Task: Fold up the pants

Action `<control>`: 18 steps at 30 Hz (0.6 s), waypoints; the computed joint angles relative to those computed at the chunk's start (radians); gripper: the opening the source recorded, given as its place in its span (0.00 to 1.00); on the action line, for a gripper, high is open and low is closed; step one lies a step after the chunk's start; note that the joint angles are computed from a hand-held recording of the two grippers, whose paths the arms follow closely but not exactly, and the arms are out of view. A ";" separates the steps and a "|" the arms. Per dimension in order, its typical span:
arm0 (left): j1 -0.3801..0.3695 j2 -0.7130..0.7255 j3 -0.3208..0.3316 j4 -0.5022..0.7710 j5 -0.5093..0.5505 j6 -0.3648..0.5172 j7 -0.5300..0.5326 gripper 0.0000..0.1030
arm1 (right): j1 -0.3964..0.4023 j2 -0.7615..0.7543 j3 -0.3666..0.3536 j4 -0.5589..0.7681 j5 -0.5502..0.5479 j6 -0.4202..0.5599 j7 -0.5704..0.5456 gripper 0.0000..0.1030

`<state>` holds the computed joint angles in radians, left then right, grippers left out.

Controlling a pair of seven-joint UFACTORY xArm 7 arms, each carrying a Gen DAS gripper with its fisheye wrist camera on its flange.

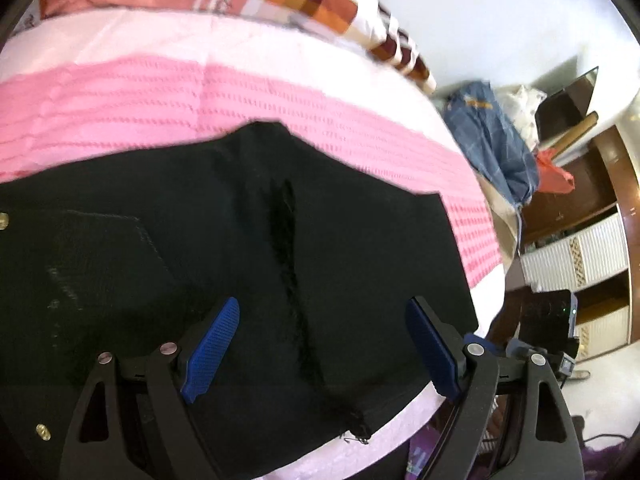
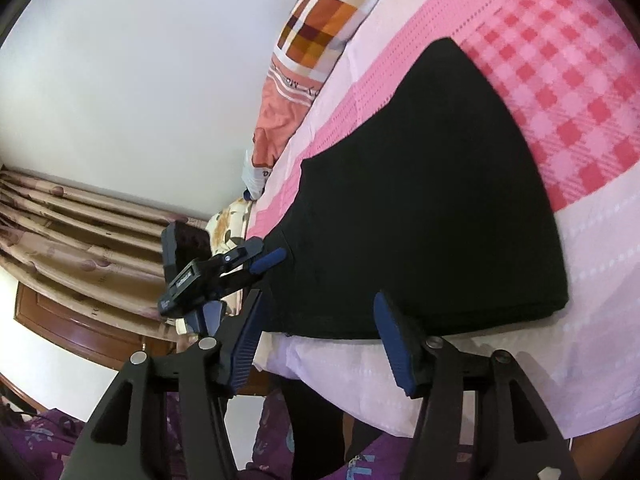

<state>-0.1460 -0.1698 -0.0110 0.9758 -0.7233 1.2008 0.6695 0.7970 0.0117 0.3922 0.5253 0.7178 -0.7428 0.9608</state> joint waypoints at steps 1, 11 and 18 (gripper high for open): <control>-0.001 0.015 -0.002 0.011 0.012 0.018 -0.009 0.83 | -0.001 0.003 -0.001 0.000 -0.008 -0.005 0.010 0.54; -0.017 0.053 -0.033 0.013 -0.013 0.037 0.006 0.82 | -0.009 0.017 -0.008 -0.030 -0.066 -0.075 0.124 0.62; -0.030 0.098 -0.049 0.017 -0.031 -0.009 0.026 0.07 | -0.007 0.024 -0.007 -0.044 -0.083 -0.111 0.178 0.64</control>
<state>-0.1764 -0.0716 -0.0602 0.9929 -0.7539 1.1915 0.6957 0.7900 0.0361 0.3848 0.4817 0.6345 -0.8536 1.1390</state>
